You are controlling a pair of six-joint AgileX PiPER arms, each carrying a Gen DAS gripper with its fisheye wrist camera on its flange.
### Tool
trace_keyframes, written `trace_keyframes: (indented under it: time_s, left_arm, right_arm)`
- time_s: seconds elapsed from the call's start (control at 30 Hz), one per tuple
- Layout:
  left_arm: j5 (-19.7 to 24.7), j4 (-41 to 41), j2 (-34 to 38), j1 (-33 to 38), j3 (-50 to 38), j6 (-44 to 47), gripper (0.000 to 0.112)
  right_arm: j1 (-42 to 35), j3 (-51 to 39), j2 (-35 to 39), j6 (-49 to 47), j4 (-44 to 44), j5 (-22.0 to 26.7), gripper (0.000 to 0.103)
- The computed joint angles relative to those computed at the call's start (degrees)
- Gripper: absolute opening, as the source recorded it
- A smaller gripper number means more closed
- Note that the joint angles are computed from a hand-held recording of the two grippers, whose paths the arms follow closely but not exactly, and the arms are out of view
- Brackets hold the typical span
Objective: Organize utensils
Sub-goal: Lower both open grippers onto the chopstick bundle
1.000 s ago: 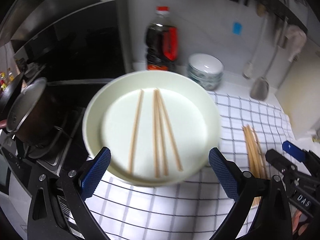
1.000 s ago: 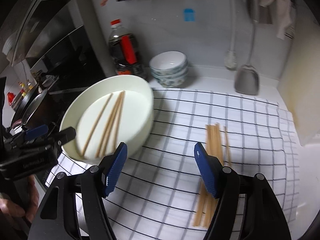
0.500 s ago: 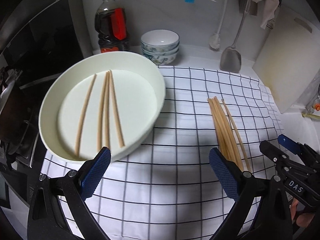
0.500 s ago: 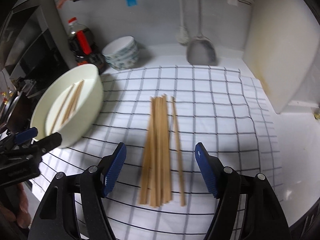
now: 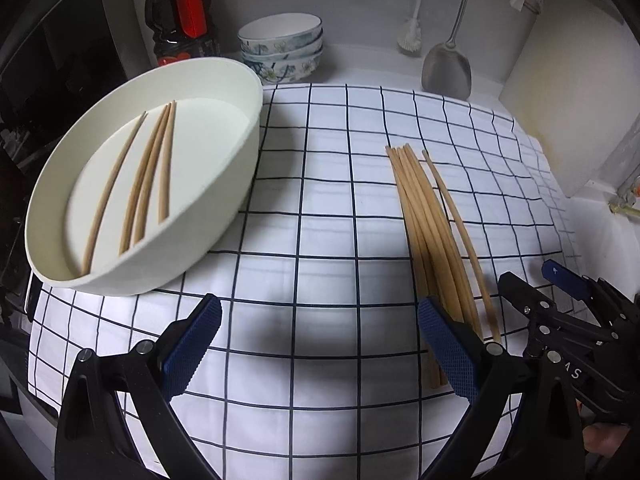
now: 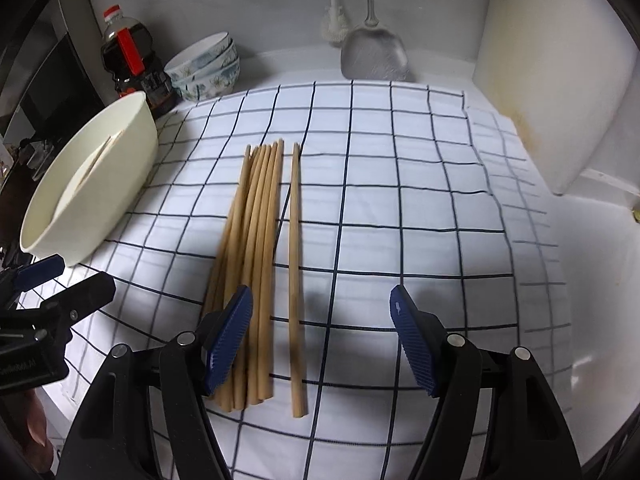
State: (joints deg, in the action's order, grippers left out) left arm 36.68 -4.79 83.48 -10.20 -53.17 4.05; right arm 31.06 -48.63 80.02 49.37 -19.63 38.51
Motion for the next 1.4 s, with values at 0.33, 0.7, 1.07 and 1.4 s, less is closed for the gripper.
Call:
trace_keyframes:
  time_s: [0.33,0.7,1.07,1.4]
  left_arm:
    - [-3.74,2.97,3.35,-3.3,1.5,-5.7,0.097]
    - [-5.93,5.98,6.6,-5.98,1.06,-10.05,0.097]
    - [-7.36,8.05,8.74,-7.88,0.55,-13.17,0.097]
    - [-9.12,8.73,10.38,-8.97,0.51,-15.13,0.097]
  right_arm:
    - [-2.52,2.4,3.85,-1.79,-1.77,-6.18,0.068]
    - [-2.38,2.49,6.59,-0.51,-6.07,-7.53,0.068]
    - [-5.46,3.54,6.05,-1.98,-7.17,-8.79,0.068]
    - [-8.21,5.4,4.67,-3.09,-7.31,-10.1,0.068]
